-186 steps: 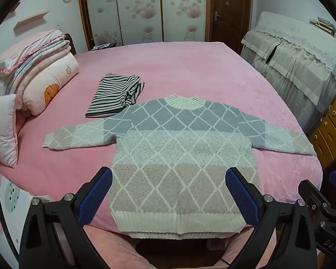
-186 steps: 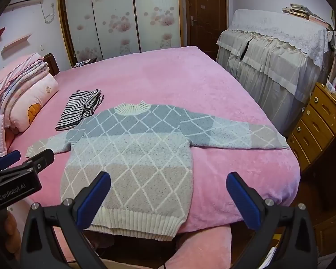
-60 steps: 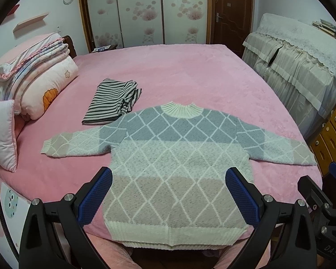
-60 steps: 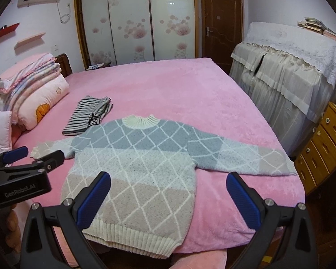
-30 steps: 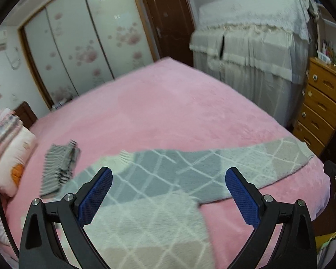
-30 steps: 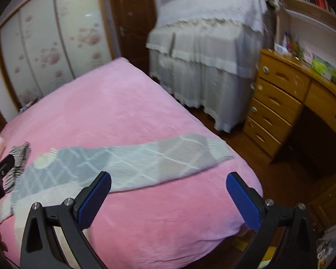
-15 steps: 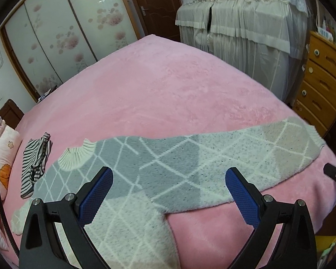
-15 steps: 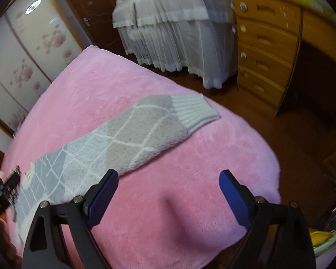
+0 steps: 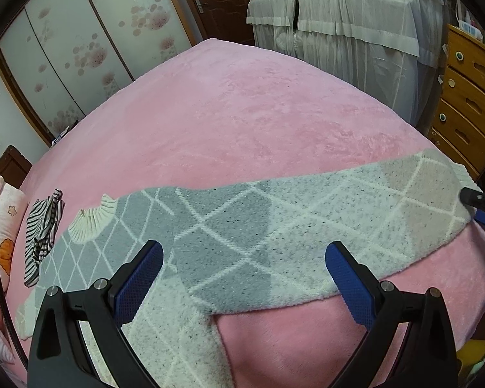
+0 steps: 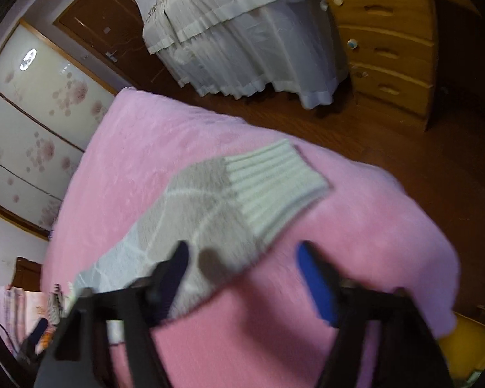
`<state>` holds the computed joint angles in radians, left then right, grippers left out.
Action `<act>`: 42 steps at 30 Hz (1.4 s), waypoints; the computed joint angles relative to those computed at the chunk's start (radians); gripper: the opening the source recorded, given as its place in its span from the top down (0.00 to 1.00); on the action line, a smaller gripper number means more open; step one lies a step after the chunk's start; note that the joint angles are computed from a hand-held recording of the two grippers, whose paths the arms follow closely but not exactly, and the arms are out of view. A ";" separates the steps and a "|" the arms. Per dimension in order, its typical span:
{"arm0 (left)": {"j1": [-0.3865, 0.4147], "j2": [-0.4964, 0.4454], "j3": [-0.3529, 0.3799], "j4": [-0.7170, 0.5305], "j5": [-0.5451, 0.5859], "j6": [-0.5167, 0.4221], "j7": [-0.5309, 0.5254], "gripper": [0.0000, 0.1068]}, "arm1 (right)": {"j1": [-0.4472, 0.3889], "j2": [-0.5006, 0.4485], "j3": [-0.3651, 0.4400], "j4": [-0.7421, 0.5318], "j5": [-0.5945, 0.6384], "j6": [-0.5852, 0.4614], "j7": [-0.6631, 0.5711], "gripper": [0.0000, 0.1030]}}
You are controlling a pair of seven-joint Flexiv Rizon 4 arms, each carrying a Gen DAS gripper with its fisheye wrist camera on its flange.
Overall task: Fold small clothes
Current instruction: 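Move the right gripper to a sweater sleeve cuff and grasp it, then lift the cuff with the right gripper, lay the sleeve across the body, open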
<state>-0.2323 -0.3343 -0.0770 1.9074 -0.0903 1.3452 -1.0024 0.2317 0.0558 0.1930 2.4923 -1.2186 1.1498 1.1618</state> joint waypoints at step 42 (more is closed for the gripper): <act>0.461 -0.071 0.112 -0.212 -0.366 -0.275 0.149 0.06 | 0.488 -0.829 -0.099 -1.334 0.237 -0.282 -1.193 0.91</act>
<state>0.2286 -0.4056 0.0347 1.6952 -0.4568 1.0703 -0.8530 0.7194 -0.7729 0.0940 1.1586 -0.9817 0.8682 -0.0315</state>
